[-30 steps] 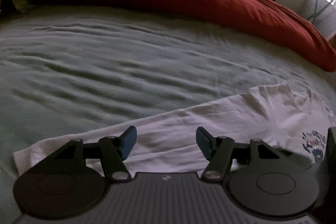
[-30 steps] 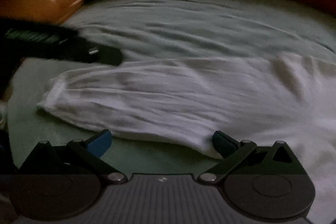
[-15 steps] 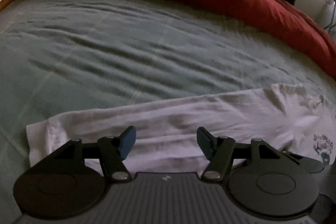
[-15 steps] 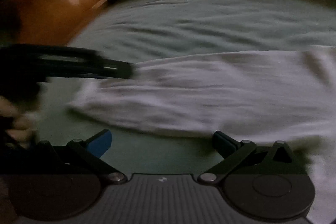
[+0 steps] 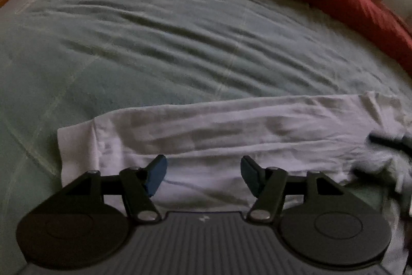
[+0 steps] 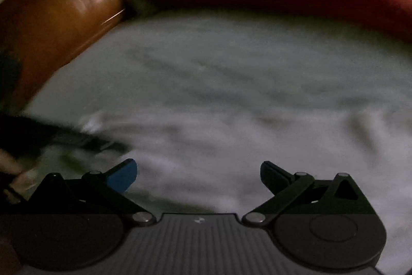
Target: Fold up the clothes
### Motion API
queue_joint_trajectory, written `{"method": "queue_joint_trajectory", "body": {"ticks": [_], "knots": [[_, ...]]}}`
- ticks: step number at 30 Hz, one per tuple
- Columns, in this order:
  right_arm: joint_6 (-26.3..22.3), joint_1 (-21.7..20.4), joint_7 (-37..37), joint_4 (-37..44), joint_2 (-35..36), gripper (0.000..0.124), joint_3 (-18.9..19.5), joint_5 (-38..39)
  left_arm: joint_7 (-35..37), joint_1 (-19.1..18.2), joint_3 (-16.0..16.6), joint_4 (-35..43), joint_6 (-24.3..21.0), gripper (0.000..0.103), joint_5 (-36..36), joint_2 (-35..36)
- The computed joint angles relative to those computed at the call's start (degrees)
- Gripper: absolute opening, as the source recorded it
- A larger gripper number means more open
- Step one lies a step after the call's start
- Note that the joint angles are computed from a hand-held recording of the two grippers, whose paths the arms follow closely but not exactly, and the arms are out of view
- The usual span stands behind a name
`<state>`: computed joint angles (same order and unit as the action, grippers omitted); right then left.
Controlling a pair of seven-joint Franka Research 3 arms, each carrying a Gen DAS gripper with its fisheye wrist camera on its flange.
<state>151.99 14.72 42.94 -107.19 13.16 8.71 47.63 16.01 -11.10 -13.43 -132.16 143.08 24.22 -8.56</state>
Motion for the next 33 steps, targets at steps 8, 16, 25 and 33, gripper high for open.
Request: {"method": "queue_joint_trajectory", "body": {"ticks": [8, 16, 25, 33], "knots": [[2.9, 4.1, 24.6, 13.4, 13.0, 0.103, -8.7, -28.3, 2.6, 0.2, 0.6, -1.7, 2.6, 0.069, -0.6, 0.4], [-0.6, 3.0, 30.5, 28.7, 23.8, 0.103, -7.9, -35.4, 4.8, 0.8, 1.0, -3.9, 5.9, 0.07, -1.6, -0.9], [8.2, 4.1, 40.6, 6.4, 7.5, 0.103, -15.2, -44.6, 0.8, 2.0, 0.2, -5.3, 8.9, 0.074, -0.2, -1.4], [10.5, -4.1, 42.1, 12.4, 15.6, 0.103, -10.8, -41.7, 0.7, 0.4, -1.4, 1.0, -0.3, 0.077, 6.6, 2.7]]}}
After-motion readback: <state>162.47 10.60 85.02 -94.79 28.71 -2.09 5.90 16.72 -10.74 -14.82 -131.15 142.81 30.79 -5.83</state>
